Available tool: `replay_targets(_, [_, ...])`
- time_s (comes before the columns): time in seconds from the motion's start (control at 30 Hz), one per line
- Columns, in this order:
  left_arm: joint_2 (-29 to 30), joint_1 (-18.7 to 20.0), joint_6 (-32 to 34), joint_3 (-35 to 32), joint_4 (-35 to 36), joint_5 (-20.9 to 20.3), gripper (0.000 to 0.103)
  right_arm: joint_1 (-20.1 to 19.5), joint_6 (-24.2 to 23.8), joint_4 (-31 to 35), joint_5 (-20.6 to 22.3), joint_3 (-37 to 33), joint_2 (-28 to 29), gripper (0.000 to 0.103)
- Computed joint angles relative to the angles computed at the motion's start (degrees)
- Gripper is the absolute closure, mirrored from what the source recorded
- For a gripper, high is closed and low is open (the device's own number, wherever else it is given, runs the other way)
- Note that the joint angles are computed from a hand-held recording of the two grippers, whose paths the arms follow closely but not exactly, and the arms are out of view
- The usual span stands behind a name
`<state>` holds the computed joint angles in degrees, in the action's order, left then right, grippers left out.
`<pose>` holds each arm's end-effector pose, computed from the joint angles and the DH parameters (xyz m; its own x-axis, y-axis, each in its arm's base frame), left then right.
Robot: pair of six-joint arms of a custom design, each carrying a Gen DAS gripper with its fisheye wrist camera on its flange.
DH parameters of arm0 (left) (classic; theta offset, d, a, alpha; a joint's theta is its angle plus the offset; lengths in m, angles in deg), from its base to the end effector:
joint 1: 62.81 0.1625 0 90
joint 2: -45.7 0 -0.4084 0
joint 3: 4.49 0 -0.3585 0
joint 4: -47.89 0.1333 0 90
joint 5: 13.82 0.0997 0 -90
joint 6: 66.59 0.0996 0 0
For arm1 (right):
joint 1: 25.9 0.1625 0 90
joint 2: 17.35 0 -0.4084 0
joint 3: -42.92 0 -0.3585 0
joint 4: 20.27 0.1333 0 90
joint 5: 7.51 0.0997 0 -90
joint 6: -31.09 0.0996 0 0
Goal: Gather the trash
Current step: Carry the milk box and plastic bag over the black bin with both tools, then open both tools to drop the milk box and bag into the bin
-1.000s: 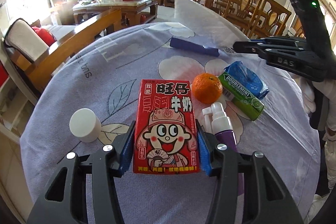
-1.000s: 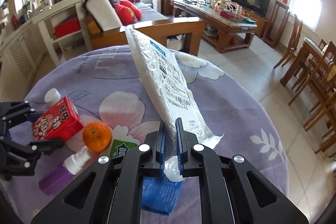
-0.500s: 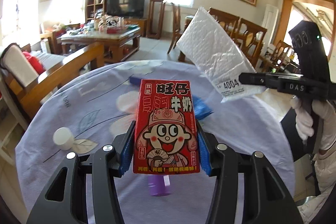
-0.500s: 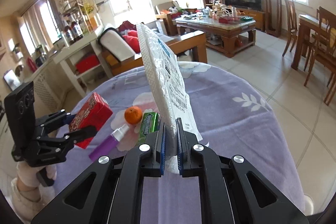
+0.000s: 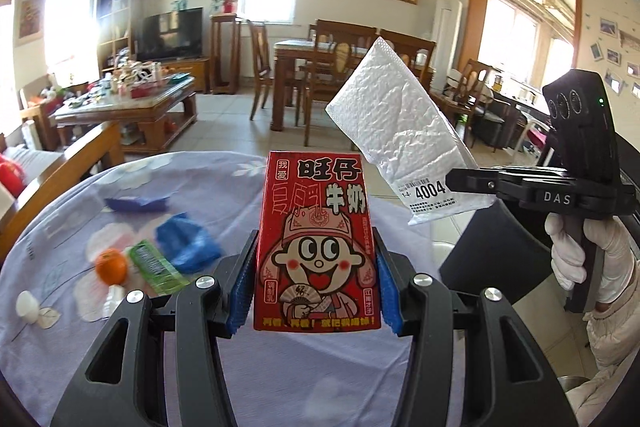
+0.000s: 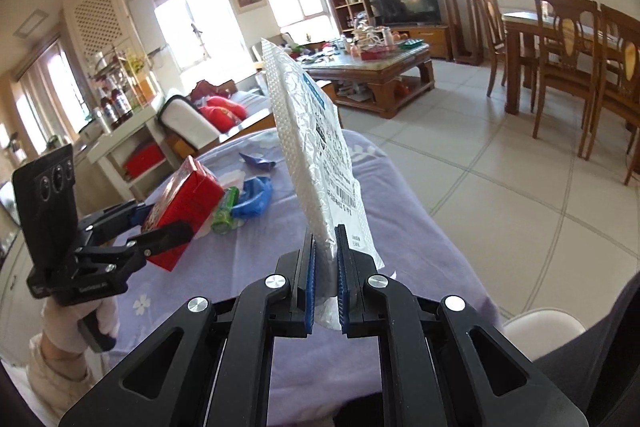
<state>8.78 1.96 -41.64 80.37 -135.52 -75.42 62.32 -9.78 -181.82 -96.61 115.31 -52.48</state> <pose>-0.1345 -0.7094 0.1513 -0.7264 0.3295 -0.6031 0.6677 0.5464 -0.5057 0.1113 -0.7616 0.1543 -0.7727 -0.5236 0.3588 -0.6347 0.6390 -0.4345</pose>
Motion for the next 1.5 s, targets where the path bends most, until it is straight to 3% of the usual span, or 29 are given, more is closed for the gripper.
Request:
replay_targets(0.53, [15.00,-5.30,3.89,-15.08,11.89,-7.72,0.052,-12.95,3.96,-10.69,1.82,14.19,-14.92,0.093])
replay_targets(1.03, [26.94,-6.87,3.96,-32.04,26.41,-17.36,0.052,-22.58,7.76,-16.38,3.55,21.08,-21.99,0.093])
replay_targets(1.33, [33.92,-6.64,4.37,-42.98,34.88,-17.66,0.052,-26.11,8.59,-17.65,4.21,22.72,-23.33,0.093])
replay_targets(1.5, [35.40,-6.66,4.09,-44.33,36.33,-16.98,0.052,-26.59,9.15,-17.55,4.11,22.75,-23.20,0.093])
